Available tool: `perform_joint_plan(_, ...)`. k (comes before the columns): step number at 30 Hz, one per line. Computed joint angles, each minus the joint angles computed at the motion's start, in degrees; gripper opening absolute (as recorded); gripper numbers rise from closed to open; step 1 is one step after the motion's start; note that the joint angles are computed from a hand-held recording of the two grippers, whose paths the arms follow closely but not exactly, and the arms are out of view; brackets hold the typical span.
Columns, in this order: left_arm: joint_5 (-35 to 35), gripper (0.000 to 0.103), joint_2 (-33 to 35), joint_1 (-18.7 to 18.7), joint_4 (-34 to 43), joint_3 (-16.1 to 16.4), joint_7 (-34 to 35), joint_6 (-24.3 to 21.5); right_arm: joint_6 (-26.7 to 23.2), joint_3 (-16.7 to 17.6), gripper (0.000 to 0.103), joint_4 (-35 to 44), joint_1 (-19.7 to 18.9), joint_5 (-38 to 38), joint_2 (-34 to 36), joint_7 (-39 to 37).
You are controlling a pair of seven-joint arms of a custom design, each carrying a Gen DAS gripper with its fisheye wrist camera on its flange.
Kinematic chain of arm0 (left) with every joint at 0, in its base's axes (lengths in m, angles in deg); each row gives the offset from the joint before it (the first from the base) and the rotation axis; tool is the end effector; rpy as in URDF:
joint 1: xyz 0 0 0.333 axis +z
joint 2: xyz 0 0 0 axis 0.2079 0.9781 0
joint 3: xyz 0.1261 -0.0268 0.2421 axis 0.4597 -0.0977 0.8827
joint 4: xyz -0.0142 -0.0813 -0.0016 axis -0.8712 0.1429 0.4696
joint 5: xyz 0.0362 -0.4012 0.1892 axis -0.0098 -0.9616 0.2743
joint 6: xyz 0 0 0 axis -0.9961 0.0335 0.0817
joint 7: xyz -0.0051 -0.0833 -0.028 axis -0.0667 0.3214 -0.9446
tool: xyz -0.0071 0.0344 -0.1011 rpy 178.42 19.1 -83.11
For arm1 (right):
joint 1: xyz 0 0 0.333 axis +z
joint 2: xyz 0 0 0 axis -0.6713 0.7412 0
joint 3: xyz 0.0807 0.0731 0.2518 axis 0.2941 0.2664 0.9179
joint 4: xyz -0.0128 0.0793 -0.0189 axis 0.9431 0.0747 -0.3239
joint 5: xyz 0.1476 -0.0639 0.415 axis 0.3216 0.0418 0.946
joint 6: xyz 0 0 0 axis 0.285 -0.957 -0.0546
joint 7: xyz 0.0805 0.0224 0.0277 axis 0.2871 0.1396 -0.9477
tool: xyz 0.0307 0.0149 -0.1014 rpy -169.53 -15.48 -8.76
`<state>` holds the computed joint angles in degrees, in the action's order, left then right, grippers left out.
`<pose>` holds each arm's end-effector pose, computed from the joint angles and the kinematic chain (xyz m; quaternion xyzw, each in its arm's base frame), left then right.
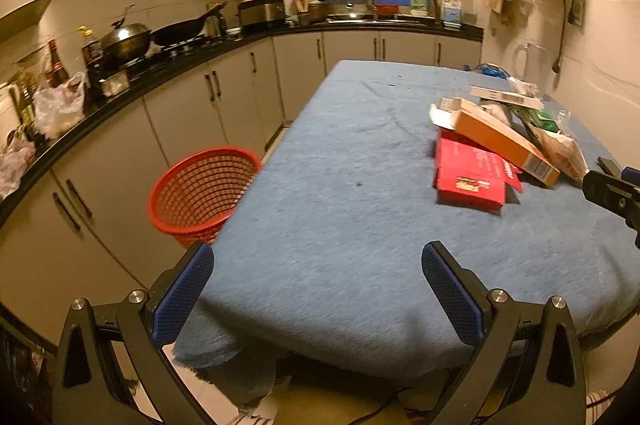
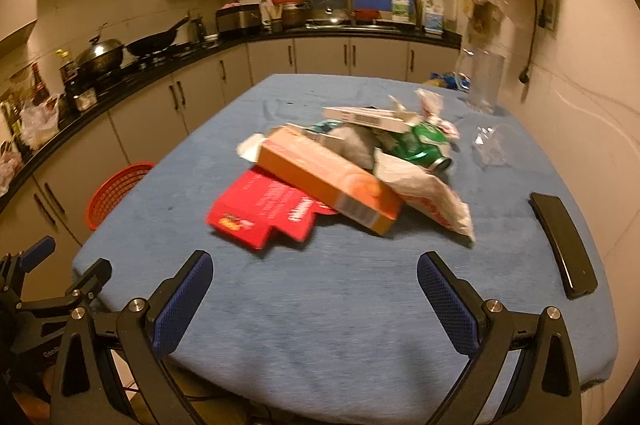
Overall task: Collect trash
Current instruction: 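Grasp the red box with the left tool while the right tool grasps the white-red wipe bag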
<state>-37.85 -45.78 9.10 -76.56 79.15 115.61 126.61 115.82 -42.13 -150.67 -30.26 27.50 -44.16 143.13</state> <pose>0.5162 -0.0818 0.4074 -0.5505 0.7084 -0.3191 0.3054 0.4798 0.2448 0.4447 -0.5648 0.7074 -0.3072 0.2937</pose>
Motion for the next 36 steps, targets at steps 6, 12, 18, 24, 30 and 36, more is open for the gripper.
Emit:
perform_joint_plan(6, -8.2, 0.103, 2.4, -14.8, 4.2, 11.8, 12.9, -3.1, 2.7, -2.4, 0.103, -3.0, -1.1, 1.6, -2.5, -2.9)
perform_joint_plan(12, -22.3, 0.102, 7.6, -23.1, 14.8, 18.8, 28.0, -16.6, 8.2, -6.3, 0.087, -6.7, -2.3, 9.9, -4.9, -12.5)
perform_joint_plan(18, -23.7, 0.072, 14.2, -19.1, 24.8, 15.8, 28.1, -28.8, 9.4, -7.9, 0.087, -6.2, -4.0, 14.8, -4.6, -26.6)
perform_joint_plan(24, -27.9, 0.065, 21.9, -13.5, 35.7, 13.3, 26.4, -43.3, 8.3, -8.7, 0.086, -1.0, -5.0, 17.0, 2.6, -37.3)
perform_joint_plan(30, -26.1, 0.082, 22.5, -10.1, 36.8, 8.7, 26.7, -43.9, 8.3, -10.4, 0.077, 1.5, -5.4, 20.5, 6.5, -43.1)
perform_joint_plan(36, -16.4, 0.088, 21.3, -8.4, 33.2, 3.3, 26.5, -38.2, 8.7, -9.9, 0.077, 1.1, -6.3, 19.5, 6.9, -45.0)
